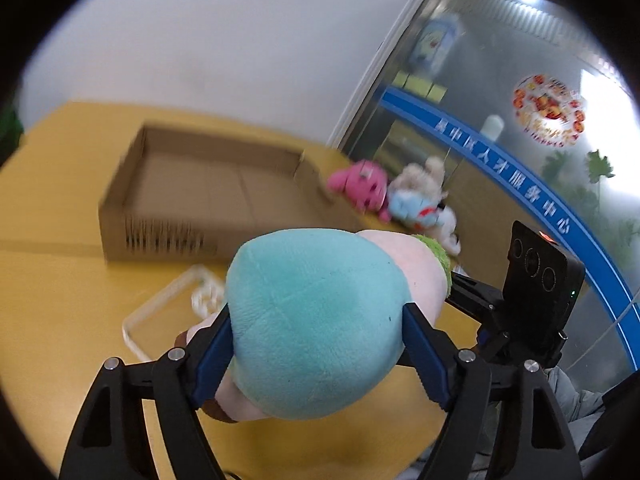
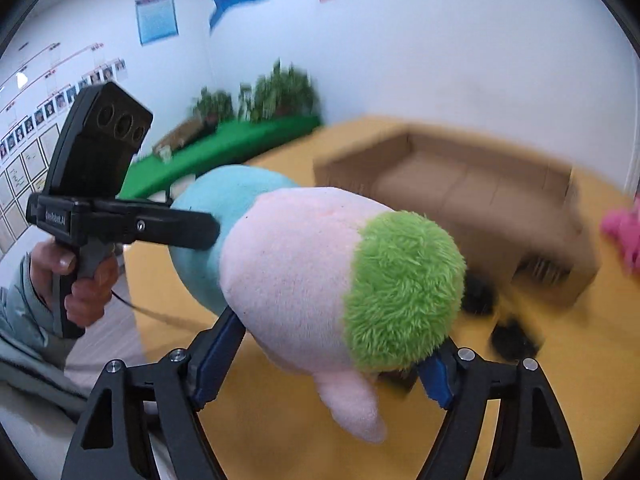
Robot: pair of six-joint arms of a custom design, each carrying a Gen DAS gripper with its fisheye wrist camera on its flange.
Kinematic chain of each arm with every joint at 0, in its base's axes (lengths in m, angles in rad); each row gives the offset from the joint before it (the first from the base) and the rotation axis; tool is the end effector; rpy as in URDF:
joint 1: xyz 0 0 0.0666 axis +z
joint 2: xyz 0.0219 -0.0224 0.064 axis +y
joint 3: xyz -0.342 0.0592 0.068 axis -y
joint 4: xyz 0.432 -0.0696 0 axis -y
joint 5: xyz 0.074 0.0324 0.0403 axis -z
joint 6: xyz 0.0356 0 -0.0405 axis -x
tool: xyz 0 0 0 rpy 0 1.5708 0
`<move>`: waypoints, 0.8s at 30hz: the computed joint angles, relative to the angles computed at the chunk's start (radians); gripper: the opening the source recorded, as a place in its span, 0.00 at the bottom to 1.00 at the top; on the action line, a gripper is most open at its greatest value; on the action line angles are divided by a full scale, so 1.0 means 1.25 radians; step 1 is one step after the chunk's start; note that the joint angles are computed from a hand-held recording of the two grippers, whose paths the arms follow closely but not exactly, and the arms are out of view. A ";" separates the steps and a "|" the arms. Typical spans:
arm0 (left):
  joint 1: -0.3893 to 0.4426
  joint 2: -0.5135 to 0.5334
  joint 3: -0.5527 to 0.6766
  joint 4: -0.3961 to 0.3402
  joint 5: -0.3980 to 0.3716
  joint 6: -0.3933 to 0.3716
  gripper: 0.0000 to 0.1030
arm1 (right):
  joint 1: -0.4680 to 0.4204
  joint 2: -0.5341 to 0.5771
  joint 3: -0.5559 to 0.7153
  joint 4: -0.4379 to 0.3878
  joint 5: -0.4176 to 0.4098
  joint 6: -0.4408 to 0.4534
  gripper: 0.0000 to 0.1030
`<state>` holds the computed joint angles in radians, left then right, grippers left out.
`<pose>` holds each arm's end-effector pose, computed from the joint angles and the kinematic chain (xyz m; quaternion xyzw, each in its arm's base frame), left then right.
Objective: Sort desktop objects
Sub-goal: 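Carry the plush toy with the left gripper and release it into the box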
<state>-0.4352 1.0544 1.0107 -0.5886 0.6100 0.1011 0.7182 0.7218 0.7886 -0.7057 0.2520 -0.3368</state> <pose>0.3783 -0.1988 0.3816 0.2754 0.8163 -0.3725 0.3450 0.2532 0.2089 0.3716 -0.1126 0.8809 0.1273 0.4416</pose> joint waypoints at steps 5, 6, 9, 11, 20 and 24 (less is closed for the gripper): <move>0.000 0.040 0.152 0.048 -0.022 -0.043 0.77 | -0.048 0.026 0.134 0.024 0.041 0.146 0.75; -0.001 0.053 0.185 0.056 -0.026 -0.054 0.77 | -0.060 0.036 0.166 0.033 0.046 0.178 0.75; -0.001 0.101 0.292 0.067 -0.037 -0.077 0.77 | -0.099 0.086 0.259 0.067 0.036 0.252 0.75; 0.002 0.149 0.375 0.061 -0.037 -0.084 0.77 | -0.129 0.119 0.322 0.073 0.018 0.285 0.75; 0.023 0.383 0.720 -0.028 -0.050 -0.096 0.77 | -0.260 0.343 0.642 0.029 -0.113 0.350 0.75; 0.034 0.526 0.883 -0.112 -0.072 -0.094 0.77 | -0.344 0.482 0.755 0.024 -0.233 0.332 0.75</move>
<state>-0.3931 1.7120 2.1145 -0.7290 0.5201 -0.0163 0.2888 1.3246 1.7328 -0.6757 -0.0397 0.0778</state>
